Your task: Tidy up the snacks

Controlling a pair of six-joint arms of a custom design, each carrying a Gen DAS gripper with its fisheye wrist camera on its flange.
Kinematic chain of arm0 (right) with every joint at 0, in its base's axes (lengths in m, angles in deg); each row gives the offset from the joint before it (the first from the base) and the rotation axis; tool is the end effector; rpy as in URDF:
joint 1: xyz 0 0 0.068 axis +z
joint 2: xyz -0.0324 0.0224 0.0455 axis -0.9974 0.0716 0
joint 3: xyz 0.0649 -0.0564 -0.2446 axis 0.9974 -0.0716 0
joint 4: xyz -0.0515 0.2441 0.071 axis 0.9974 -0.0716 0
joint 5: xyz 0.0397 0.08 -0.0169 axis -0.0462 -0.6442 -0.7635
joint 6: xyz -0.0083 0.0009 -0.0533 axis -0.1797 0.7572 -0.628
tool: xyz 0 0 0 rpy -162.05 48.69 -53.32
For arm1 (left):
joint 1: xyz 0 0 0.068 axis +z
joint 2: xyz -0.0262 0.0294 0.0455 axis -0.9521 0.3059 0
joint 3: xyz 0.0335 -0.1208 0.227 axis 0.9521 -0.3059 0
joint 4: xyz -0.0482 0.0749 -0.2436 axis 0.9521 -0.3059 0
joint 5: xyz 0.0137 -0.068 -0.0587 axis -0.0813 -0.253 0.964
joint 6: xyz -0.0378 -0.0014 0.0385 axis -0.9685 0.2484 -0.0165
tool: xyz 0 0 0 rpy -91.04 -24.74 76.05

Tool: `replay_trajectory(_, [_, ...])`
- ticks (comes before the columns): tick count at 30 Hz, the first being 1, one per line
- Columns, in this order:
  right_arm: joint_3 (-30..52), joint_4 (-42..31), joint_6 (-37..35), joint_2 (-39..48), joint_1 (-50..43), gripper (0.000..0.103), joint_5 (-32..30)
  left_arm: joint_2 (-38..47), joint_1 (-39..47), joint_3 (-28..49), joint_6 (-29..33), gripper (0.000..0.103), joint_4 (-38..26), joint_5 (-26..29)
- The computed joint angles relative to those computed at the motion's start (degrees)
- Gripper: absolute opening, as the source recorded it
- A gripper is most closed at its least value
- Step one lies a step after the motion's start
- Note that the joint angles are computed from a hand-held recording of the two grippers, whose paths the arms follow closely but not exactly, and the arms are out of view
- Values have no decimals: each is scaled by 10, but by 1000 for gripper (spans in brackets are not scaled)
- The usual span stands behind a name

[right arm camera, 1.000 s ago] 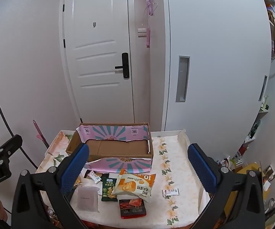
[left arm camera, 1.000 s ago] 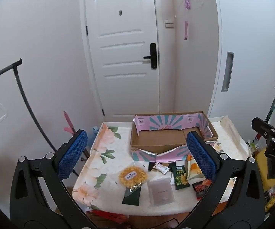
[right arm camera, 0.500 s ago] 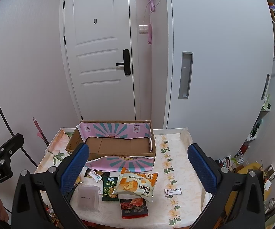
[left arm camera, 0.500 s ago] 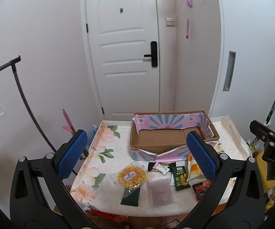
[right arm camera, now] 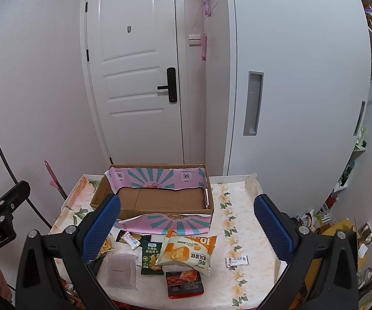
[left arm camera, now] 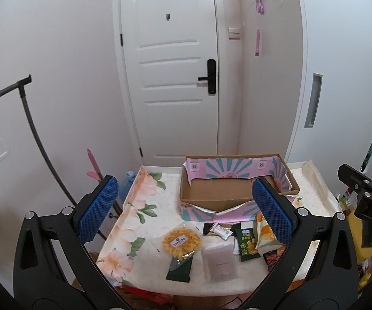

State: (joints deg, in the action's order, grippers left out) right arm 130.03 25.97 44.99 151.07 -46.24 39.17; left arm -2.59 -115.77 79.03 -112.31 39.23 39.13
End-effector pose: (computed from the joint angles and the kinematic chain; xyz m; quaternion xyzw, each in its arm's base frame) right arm 0.2275 0.1687 0.2714 -0.0574 0.8701 0.0460 0.4873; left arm 0.1812 -0.1362 0.2881 -0.0694 0.8541 0.0726 0.5103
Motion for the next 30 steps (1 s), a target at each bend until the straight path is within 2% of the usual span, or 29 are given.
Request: replay_trajectory(30, [17, -10, 9, 10, 13, 103, 10, 0, -1, 9, 4, 103, -6, 5])
